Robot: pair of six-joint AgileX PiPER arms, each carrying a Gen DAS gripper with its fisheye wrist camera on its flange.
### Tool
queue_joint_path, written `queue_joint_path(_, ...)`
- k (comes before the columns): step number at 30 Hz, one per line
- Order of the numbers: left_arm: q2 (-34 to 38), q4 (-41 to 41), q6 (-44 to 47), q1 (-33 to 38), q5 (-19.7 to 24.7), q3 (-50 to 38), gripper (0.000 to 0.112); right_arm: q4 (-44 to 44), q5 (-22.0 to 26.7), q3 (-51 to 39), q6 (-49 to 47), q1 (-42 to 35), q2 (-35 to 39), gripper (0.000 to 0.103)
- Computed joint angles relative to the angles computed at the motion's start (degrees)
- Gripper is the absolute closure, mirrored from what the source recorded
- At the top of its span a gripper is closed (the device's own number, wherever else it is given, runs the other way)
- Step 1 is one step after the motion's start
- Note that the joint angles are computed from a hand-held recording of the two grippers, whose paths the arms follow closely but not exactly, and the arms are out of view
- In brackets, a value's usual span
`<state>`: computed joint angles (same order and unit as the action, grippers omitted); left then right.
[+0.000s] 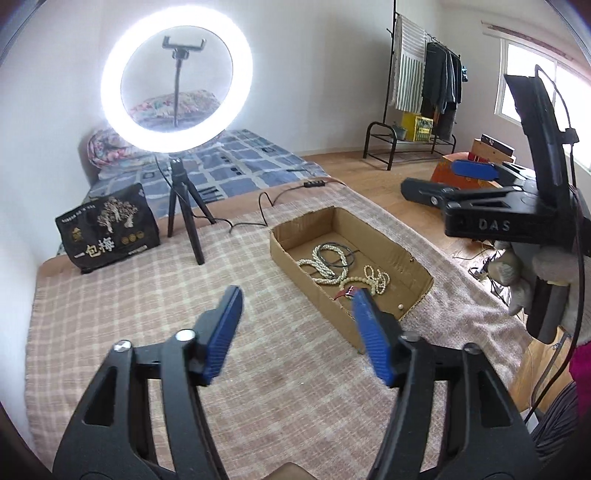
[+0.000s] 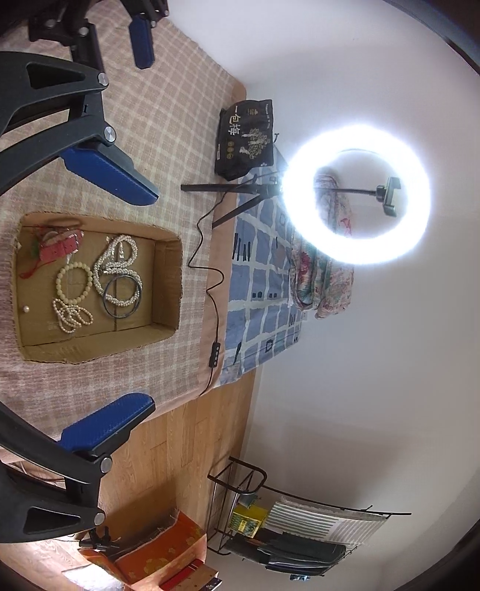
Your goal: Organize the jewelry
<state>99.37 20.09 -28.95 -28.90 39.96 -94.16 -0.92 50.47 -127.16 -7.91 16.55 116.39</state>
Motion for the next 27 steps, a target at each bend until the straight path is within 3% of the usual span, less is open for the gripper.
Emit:
queue_joint_path(4, -3.04, 5.10, -3.25, -1.49, -0.01, 2.60, 0.041, -3.07, -3.71, 9.77, 1.88, 1.43, -6.80, 0.000)
queue_joint_path(6, -4.44, 7.57, -5.54, -2.27, 0.07, 3.81, 0.030, -4.70, -5.65, 14.69, 3.29, 2.08, -10.17, 0.000)
queue_joint_path(13, -7.40, 11.69, -9.67, -3.93, 0.65, 6.27, 0.019, -5.41, -10.27, 27.60, 5.99, 2.56, -19.57, 0.000)
queue_joint_path(27, -8.97, 16.09, -15.91, -5.22, 1.30, 8.15, 0.010, -5.24, -18.01, 42.33, 9.61, 1.12, -28.75, 0.000)
